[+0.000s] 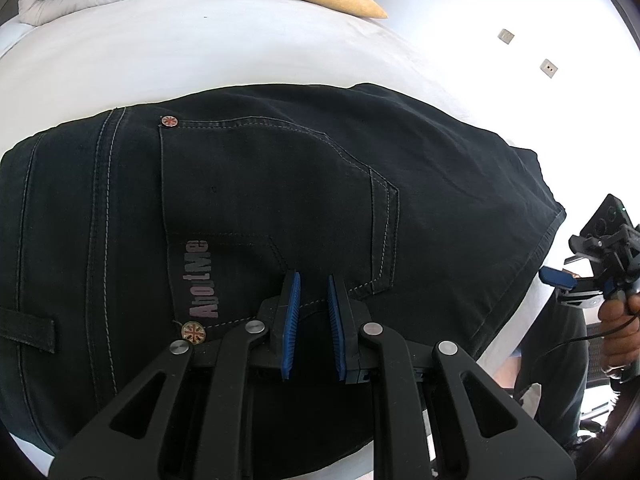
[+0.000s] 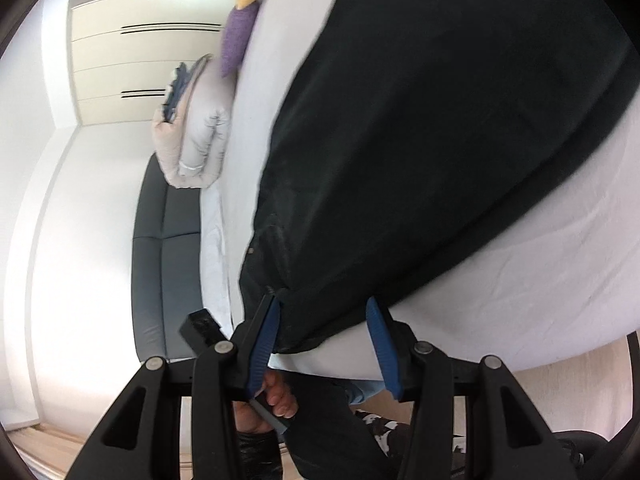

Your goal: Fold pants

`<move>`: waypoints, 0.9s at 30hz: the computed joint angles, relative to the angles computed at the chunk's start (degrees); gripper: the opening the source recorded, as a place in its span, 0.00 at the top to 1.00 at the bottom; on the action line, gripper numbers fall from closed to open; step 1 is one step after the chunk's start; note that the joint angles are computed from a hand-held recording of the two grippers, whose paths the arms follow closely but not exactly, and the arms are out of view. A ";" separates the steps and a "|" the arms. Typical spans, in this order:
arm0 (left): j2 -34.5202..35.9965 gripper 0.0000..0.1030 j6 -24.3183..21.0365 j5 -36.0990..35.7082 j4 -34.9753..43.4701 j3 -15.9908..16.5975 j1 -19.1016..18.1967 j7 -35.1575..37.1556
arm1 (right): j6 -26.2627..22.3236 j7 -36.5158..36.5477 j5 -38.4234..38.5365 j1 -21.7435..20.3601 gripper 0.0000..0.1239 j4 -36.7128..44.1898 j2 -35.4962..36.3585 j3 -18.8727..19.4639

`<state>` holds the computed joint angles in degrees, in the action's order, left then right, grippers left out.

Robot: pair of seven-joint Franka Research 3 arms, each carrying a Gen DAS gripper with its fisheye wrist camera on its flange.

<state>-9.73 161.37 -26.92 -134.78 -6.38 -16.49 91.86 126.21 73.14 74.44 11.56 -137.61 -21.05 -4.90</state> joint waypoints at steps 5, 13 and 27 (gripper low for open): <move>-0.02 0.86 -0.05 0.97 0.08 -0.30 0.23 -1.03 | -1.31 0.44 -0.04 0.54 0.60 1.19 2.65 0.46; 0.04 0.86 -0.14 0.96 0.23 -0.17 0.07 -1.02 | -1.83 -0.39 3.23 0.01 0.63 0.98 4.46 0.66; 0.65 0.86 -1.02 3.69 1.20 -0.99 0.69 -2.83 | 4.98 -2.45 2.11 -0.15 0.98 0.96 5.38 2.44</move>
<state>-9.08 160.35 -23.23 -133.58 -7.37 -15.79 89.03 131.18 70.68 76.55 11.41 -136.65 -15.67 -2.46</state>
